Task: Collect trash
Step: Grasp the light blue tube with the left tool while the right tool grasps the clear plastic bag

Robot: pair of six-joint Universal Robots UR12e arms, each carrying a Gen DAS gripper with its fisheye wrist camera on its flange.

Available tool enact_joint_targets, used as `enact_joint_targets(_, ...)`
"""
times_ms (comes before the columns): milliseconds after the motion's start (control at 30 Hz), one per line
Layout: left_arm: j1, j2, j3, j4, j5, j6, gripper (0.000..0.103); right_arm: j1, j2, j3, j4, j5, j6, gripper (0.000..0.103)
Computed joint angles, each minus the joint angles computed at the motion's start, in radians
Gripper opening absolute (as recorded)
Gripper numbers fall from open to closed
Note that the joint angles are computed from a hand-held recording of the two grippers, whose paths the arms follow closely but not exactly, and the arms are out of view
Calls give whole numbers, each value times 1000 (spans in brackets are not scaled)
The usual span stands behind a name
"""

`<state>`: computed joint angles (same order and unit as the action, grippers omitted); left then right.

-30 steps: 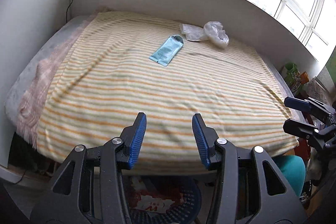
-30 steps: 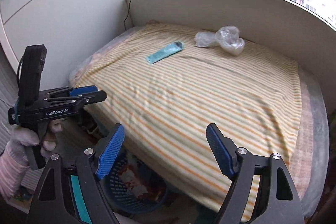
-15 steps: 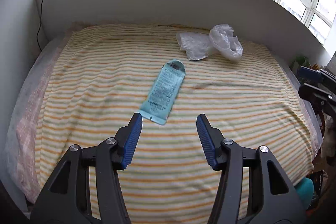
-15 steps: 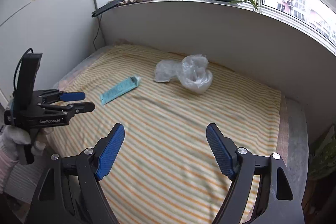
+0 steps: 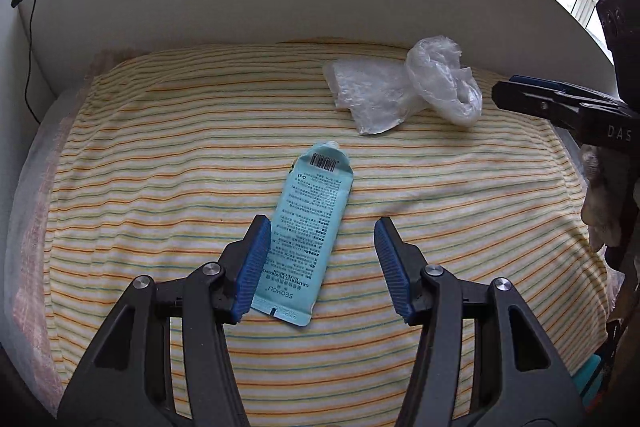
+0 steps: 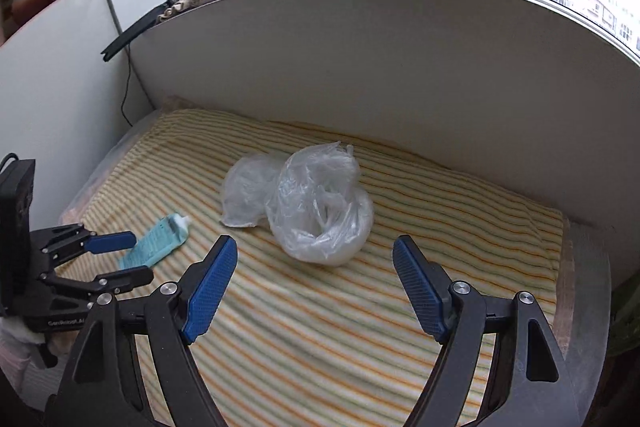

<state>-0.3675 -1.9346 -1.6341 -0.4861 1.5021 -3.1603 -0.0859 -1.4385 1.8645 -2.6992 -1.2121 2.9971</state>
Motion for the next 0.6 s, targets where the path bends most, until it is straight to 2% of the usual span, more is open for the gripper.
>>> enact_joint_targets(100,8,-8,10,-8,-26,-15,55,10,20,-16,2,-22,0,80)
enact_joint_targets(233,1,-15,15,0,18,5,55,18,45,-39,22,-32,-6,80)
enact_joint_targets(533,-13,-31,30,-9,56,50,55,44,86,-77,52,-65,-22,80)
enact_joint_targets(600,-20,-38,37,-7,64,57,47,50,93,-84,58,-81,-13,80)
